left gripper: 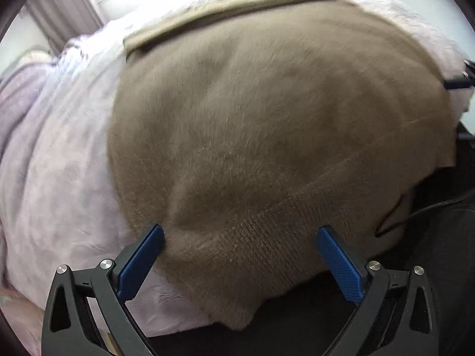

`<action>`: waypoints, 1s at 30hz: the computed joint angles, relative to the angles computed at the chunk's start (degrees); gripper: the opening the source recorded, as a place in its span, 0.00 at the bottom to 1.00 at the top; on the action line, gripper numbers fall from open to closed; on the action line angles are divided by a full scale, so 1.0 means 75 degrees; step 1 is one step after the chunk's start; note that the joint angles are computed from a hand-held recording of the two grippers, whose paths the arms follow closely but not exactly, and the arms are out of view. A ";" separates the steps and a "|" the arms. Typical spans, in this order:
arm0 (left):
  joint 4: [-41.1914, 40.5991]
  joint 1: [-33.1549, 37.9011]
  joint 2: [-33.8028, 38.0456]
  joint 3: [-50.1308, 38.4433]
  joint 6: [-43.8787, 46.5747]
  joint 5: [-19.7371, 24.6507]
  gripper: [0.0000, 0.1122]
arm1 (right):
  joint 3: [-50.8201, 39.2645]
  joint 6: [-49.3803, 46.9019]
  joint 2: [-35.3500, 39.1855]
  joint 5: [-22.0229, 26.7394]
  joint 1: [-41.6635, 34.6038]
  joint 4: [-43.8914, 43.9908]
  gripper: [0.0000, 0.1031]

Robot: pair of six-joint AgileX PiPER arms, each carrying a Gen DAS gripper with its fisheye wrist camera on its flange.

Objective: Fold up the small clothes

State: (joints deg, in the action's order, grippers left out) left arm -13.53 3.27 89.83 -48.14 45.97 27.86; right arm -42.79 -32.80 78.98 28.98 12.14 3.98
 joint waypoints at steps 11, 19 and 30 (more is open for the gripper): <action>0.0277 -0.1154 0.3240 -0.6059 -0.2882 0.2053 0.92 | -0.5994 0.0677 0.3999 0.1405 -0.0027 0.0749 0.80; 0.1626 -0.1219 0.4985 -0.7526 -0.4916 0.2581 0.92 | -0.7713 0.4263 0.5666 0.2065 -0.0098 -0.0176 0.81; 0.2471 -0.1017 0.1372 -0.1290 -0.5220 -0.0450 0.92 | -0.1540 0.6507 0.1938 -0.0673 0.0916 -0.3115 0.81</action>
